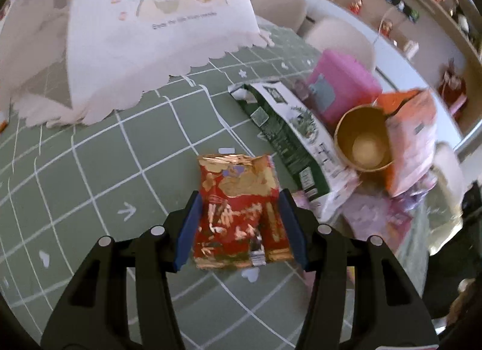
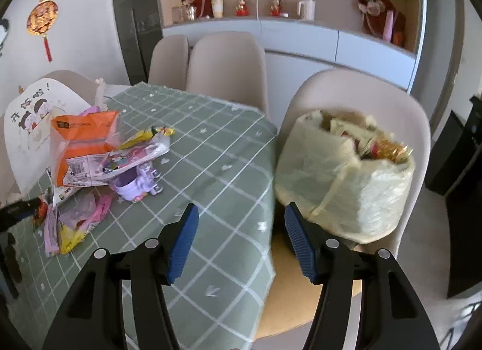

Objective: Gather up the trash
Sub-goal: 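Move the left gripper back to the table and grasp a red snack packet, then grasp a white wrapper with the right gripper while the left gripper holds the red packet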

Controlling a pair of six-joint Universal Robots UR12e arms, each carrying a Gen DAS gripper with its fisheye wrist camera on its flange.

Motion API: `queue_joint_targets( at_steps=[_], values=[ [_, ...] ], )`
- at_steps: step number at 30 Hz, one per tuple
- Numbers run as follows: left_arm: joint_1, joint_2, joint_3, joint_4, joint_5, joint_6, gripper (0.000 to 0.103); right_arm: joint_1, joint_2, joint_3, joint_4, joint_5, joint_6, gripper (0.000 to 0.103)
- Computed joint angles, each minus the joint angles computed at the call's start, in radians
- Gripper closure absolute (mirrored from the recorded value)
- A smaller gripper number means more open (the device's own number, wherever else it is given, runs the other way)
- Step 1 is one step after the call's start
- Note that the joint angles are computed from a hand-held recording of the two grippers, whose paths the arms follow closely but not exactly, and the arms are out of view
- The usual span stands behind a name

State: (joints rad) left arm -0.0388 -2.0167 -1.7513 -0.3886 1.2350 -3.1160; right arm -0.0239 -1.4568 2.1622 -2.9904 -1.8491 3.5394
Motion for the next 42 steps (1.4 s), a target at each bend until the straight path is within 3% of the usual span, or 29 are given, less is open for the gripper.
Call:
queue_joint_targets(
  at_steps=[5,10,12,13,20,27,31,36,40,42],
  values=[
    [0.0,-0.009,0.016,-0.032,0.0,-0.01,0.054,0.003,0.029,-0.043,0.066,0.082,-0.033,0.046],
    [0.0,-0.013,0.017,-0.034,-0.007,-0.015,0.056,0.008,0.055,-0.069,0.032,0.128,-0.082,0.046],
    [0.005,-0.012,0.017,-0.04,-0.035,-0.023,0.065,0.011,0.064,-0.081,0.031,0.13,-0.096,0.046],
    [0.006,-0.01,0.017,-0.045,-0.042,-0.024,0.084,0.014,0.068,-0.086,0.033,0.131,-0.103,0.046],
    [-0.002,0.016,0.006,-0.06,-0.106,0.056,0.086,0.006,0.088,-0.111,0.055,0.159,-0.093,0.046],
    [-0.016,0.056,-0.018,-0.119,-0.228,0.151,0.087,-0.005,0.121,-0.164,0.055,0.189,-0.034,0.046],
    [-0.033,0.069,-0.027,-0.167,-0.277,0.205,0.087,0.001,0.164,-0.218,0.037,0.202,-0.02,0.046],
    [-0.05,0.079,-0.034,-0.2,-0.298,0.252,0.087,0.003,0.218,-0.28,0.09,0.179,0.016,0.046],
    [-0.058,0.084,-0.039,-0.214,-0.321,0.26,0.087,-0.035,0.236,-0.303,0.18,0.305,0.044,0.047],
    [-0.065,0.083,-0.036,-0.22,-0.325,0.263,0.087,-0.052,0.233,-0.285,0.152,0.361,0.046,0.057]
  ],
)
